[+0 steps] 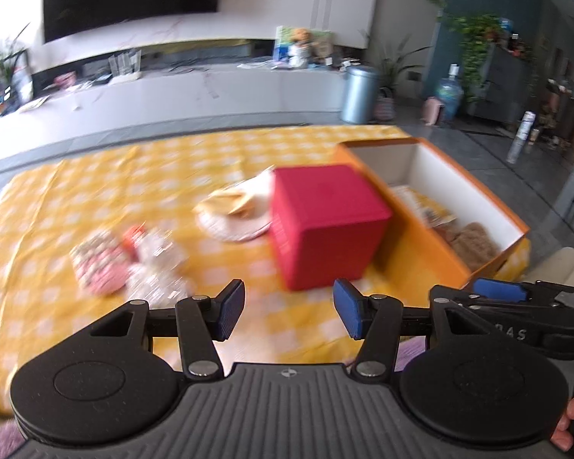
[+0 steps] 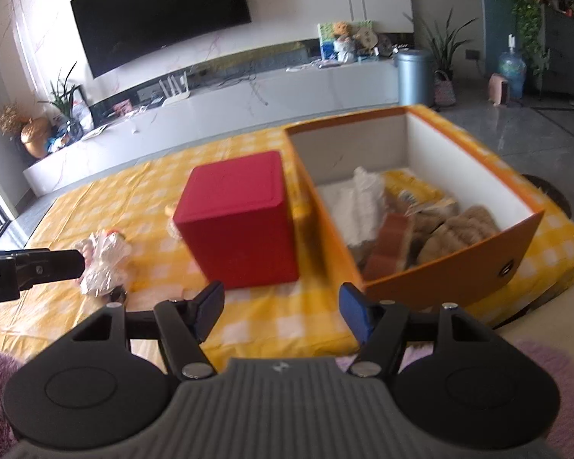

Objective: Organize soft objects
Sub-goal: 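Withdraw both open tools from the box back over the table, then grasp the pink crocheted pouch with the left tool while the right tool grasps the clear plastic bag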

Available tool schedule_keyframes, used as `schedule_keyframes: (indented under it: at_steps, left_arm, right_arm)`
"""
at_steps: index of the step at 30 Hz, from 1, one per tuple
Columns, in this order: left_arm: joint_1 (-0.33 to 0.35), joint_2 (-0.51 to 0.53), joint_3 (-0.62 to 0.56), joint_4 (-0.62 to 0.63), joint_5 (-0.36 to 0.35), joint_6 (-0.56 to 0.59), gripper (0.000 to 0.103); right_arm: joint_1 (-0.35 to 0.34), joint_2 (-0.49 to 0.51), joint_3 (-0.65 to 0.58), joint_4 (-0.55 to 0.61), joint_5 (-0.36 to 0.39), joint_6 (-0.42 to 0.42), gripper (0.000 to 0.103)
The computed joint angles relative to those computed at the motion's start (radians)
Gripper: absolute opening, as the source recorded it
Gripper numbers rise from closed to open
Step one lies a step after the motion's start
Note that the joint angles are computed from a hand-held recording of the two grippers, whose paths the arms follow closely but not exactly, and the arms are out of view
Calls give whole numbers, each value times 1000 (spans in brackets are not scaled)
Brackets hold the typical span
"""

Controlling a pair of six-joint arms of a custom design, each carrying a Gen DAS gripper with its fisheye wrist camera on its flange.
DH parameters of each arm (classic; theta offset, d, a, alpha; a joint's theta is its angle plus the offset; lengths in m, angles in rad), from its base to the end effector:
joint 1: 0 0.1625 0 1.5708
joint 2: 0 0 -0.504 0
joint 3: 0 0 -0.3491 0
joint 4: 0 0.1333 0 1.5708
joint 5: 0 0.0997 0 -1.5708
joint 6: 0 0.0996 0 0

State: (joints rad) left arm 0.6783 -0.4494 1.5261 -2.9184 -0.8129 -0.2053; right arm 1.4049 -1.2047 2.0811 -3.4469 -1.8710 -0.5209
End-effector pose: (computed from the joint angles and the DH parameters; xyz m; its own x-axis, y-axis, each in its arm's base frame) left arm -0.4456 -0.6183 0.0311 -0.7393 0.3174 -0.5939 0.6124 0.6836 -0.3970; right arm 0.0136 -0.5475 0.3973 -0.8260 0.0843 0.5573 -0.3710 0.6630 -0.6502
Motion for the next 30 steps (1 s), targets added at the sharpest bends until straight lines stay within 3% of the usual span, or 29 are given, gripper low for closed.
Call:
schedule_keyframes:
  at_steps: [9,14,20,25,30]
  left_arm:
    - [37,-94,157,56,8,-178,64]
    - [55,-117,176,128,36,-240,61]
    - [77,-133,192,112,18,-248,61]
    - [102,-118,145,114,21,-162,61]
    - [133,-105,91,71,19,-87,61]
  right_arm:
    - [41,65,11,57,-33,-46,64]
    - [64,102,-12,133,-52,-37,64]
    - [91,156,-57,217,-60,-30,72]
    - [111,206,-110,262,-79,-55,73]
    - [137,264,-194,297,-84,-99,63]
